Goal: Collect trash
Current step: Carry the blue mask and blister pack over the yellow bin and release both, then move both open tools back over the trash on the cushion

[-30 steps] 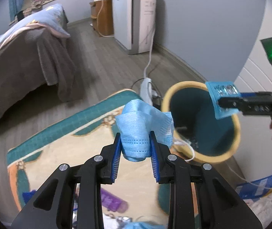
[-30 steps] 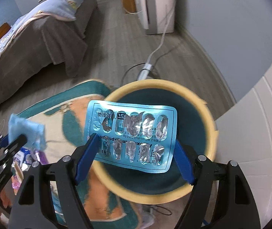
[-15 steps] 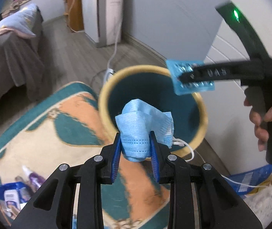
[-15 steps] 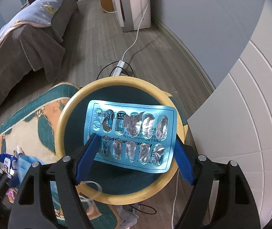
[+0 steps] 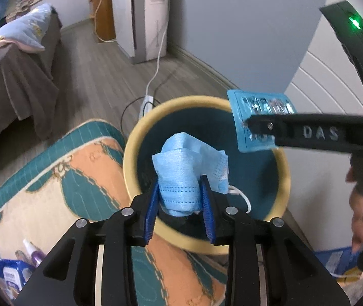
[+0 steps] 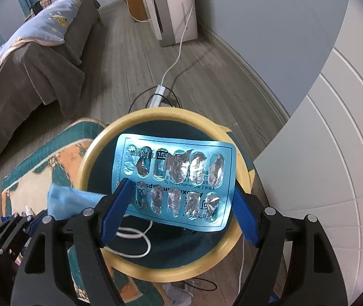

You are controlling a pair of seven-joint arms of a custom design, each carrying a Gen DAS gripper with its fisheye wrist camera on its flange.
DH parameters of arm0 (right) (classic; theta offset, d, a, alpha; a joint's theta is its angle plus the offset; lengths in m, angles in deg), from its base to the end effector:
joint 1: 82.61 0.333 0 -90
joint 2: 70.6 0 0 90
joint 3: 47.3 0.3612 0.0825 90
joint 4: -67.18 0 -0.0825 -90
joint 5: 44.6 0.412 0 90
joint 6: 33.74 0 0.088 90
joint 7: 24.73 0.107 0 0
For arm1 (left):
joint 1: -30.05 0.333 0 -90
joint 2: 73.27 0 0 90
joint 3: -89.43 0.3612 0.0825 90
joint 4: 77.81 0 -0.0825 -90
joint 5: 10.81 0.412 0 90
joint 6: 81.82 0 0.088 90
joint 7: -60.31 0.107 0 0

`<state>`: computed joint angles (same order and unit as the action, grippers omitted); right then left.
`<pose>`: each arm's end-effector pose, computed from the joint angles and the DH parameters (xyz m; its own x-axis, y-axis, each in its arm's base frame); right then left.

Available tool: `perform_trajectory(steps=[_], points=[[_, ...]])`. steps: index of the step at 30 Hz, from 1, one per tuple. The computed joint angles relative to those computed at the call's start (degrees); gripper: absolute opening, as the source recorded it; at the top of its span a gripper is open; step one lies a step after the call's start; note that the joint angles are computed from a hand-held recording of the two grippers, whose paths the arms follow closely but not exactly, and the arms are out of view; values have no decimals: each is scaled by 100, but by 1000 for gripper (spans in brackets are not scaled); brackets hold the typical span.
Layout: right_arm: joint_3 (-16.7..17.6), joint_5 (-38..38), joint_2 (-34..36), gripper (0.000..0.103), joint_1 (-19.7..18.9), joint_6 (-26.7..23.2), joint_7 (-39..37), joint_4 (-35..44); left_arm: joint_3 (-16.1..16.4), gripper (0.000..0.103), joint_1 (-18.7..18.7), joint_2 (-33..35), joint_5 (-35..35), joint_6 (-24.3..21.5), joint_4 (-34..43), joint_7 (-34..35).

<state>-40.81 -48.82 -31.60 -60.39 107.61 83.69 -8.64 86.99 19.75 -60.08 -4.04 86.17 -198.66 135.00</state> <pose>0.7369 0.3739 0.4097 0.2135 -0.9659 -0.1464 -0.8948 -0.1332 -0.4261 0.6314 -0.1491 0.3990 -0.0814 -0.9939 0.0741 -0.8314 0.0267 -0.5550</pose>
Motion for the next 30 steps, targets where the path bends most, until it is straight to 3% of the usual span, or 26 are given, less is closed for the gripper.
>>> perform_trajectory(steps=[2, 5, 7, 13, 16, 18, 24, 30], points=[[7, 3, -31, 75, 1, 124, 3, -58, 10, 38, -6, 16, 13, 44, 28, 6], [58, 67, -28, 94, -30, 195, -30, -63, 24, 51, -23, 2, 49, 159, -7, 47], [59, 78, -15, 95, -26, 192, -39, -37, 129, 66, -103, -29, 167, 236, -73, -61], [9, 40, 57, 97, 44, -13, 37, 140, 386, 87, -256, -195, 600, 273, -273, -481], [25, 55, 57, 97, 77, -54, 80, 204, 557, 92, -292, -466, 1148, 263, -498, -981], [44, 38, 36, 97, 119, -54, 54, 225, 471, 93, -108, -726, 1185, 266, -711, -1091], [92, -156, -197, 97, 356, 57, -116, 16, 371, 94, 418, -1673, 2231, 79, -1361, -2034], [347, -30, -565, 97, 494, 348, -367, -394, 152, 96, 1113, -2818, 2233, -203, -2116, -2168]])
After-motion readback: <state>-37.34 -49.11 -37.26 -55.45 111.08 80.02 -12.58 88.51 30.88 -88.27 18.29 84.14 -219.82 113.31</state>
